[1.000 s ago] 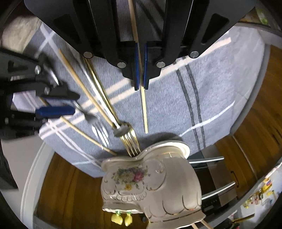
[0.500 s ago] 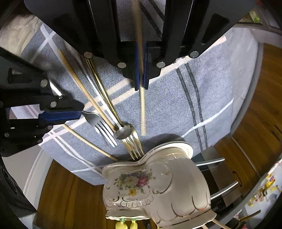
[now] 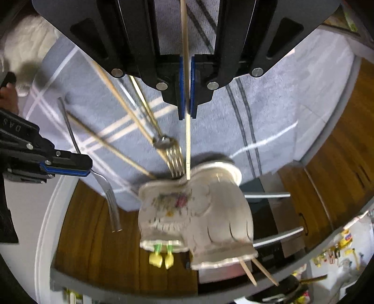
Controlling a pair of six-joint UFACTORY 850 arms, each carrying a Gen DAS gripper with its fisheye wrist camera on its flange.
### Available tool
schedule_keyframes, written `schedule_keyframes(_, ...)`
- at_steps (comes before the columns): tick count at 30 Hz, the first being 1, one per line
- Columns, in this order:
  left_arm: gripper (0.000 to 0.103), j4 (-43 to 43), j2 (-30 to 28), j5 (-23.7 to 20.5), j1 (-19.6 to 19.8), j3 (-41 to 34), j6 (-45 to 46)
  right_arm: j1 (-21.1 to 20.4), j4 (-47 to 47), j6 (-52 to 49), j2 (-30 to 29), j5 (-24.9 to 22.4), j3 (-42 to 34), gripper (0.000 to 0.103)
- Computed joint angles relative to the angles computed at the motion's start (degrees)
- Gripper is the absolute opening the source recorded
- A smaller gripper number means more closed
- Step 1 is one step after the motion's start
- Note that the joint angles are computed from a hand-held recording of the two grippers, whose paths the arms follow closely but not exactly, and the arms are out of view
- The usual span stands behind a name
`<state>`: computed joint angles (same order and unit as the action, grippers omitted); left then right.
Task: Organize utensils
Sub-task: 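Grasp a wooden chopstick with the left tool while the right tool grasps the silver fork, then lift the chopstick into the tall cup while the right tool lowers the silver fork into the small cup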
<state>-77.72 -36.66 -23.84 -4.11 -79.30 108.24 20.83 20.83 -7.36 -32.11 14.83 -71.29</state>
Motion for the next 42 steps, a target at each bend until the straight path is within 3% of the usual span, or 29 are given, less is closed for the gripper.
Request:
schedule_keyframes(7, 0.005, -9.1, 1.9, -4.5, 0.8, 1.8, 9.4, 1.5, 1.2, -2.5, 2.2, 15.1, 5.7, 0.005)
schedule_keyframes(13, 0.005, -12.8, 2.8, -7.4, 1.2, 2.3, 13.0, 2.1, 0.8, -3.7, 2.5, 23.0, 7.4, 0.005)
schedule_keyframes(22, 0.005, -19.1, 1.9, -17.4, 3.0, -2.2, 13.0, -0.2, -4.3, 1.7, 2.1, 23.4, 3.4, 0.005)
schedule_keyframes(32, 0.005, -29.1, -2.6, -17.6, 0.9, -13.2, 14.7, -4.5, -9.7, 10.4, -3.4, 21.8, -8.9, 0.005)
schedule_keyframes(33, 0.005, -32.9, -3.4, -19.2, 0.8, -14.3, 16.8, -4.7, -9.7, 10.5, -4.1, 21.9, -10.2, 0.005)
schedule_keyframes(35, 0.005, -38.9, -4.2, -18.0, 0.1, -15.6, 21.0, -5.0, -8.5, 9.4, -5.9, 22.2, -13.1, 0.005)
schedule_keyframes(42, 0.005, -48.0, -9.5, -15.9, -1.8, -23.1, 25.9, -5.3, -4.6, 5.9, -10.8, 23.7, -20.0, 0.005)
